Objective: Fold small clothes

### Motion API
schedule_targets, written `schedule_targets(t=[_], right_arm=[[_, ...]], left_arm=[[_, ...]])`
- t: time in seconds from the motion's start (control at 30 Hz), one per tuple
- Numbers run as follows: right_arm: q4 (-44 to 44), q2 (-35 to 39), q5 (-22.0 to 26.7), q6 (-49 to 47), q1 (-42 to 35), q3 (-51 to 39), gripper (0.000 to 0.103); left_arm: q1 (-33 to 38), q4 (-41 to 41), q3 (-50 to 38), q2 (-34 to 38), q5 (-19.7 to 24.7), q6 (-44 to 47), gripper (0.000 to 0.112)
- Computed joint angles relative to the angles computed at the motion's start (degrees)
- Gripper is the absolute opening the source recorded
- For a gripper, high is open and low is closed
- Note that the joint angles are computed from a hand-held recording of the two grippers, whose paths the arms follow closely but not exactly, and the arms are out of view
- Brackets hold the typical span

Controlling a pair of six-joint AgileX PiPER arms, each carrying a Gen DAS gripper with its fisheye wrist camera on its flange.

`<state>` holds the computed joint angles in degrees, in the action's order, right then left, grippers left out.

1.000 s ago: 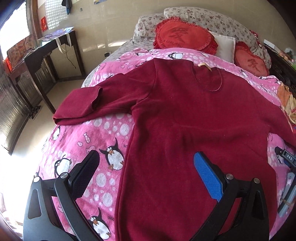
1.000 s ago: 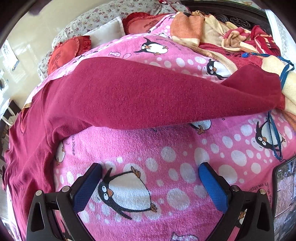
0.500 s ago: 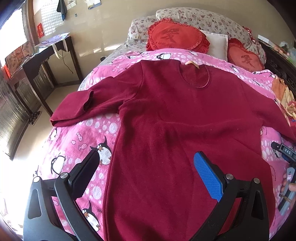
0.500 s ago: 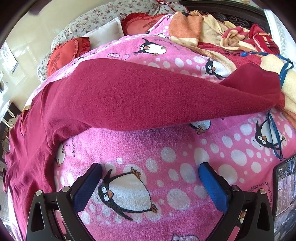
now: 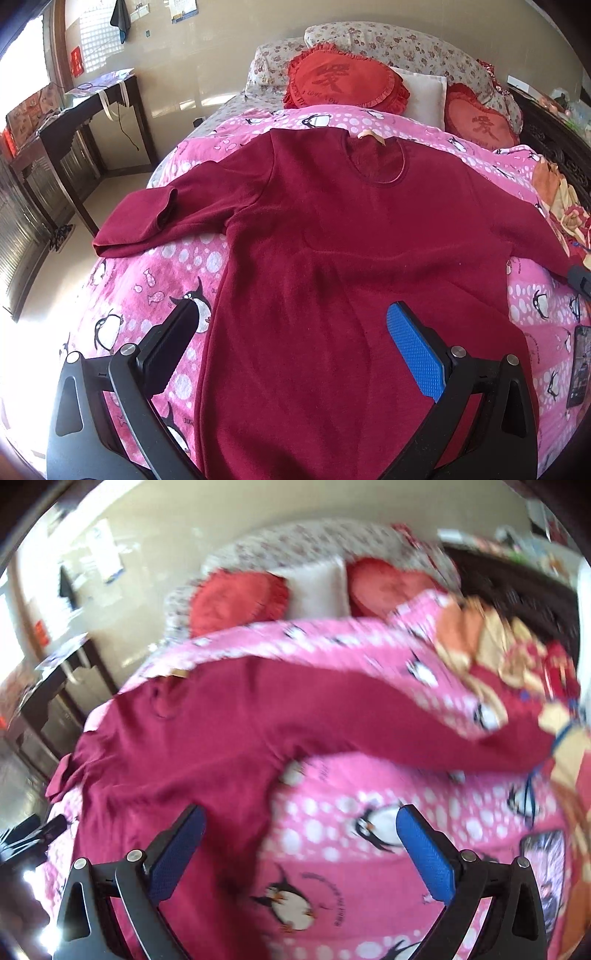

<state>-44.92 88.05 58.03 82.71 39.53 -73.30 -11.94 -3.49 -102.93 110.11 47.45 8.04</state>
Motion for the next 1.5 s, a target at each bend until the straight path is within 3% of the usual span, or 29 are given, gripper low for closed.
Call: schedule_targets(t=[0.1, 0.17, 0.5, 0.8, 0.9, 1.13, 1.5], right_arm=[[-1.57, 5.11, 6.92, -4.07, 2.88, -9.60, 0.103], [-3.50, 8.23, 8.59, -5.38, 4.86, -13.96, 0.103], [3.91, 16.52, 4.49, -13.28, 3.82, -26.07, 0.103], [5.30, 22.94, 7.45, -18.75, 4.31, -36.24, 0.103], [3.99, 23.60, 7.38, -17.54, 4.53, -36.62, 0.103], [5.70, 22.49, 1.30, -15.56, 3.11, -32.42, 0.103], [8.72, 26.77, 5.96, -18.81, 1.94, -37.33, 0.103]], left_arm=[[0.42, -0.64, -0.28, -0.08, 0.15, 0.22, 0.102], [0.81, -1.26, -0.92, 0.09, 0.59, 0.45, 0.102], [1.91, -2.19, -1.96, 0.37, 0.85, 1.51, 0.102], [1.92, -2.17, -4.06, 1.94, 1.60, 1.83, 0.102], [2.04, -2.64, -4.52, 2.35, 1.64, 2.06, 0.102], [2.20, -2.59, -6.54, 3.83, 2.80, 1.44, 0.102], [2.61, -2.64, -7.50, 5.50, 3.29, 1.09, 0.102]])
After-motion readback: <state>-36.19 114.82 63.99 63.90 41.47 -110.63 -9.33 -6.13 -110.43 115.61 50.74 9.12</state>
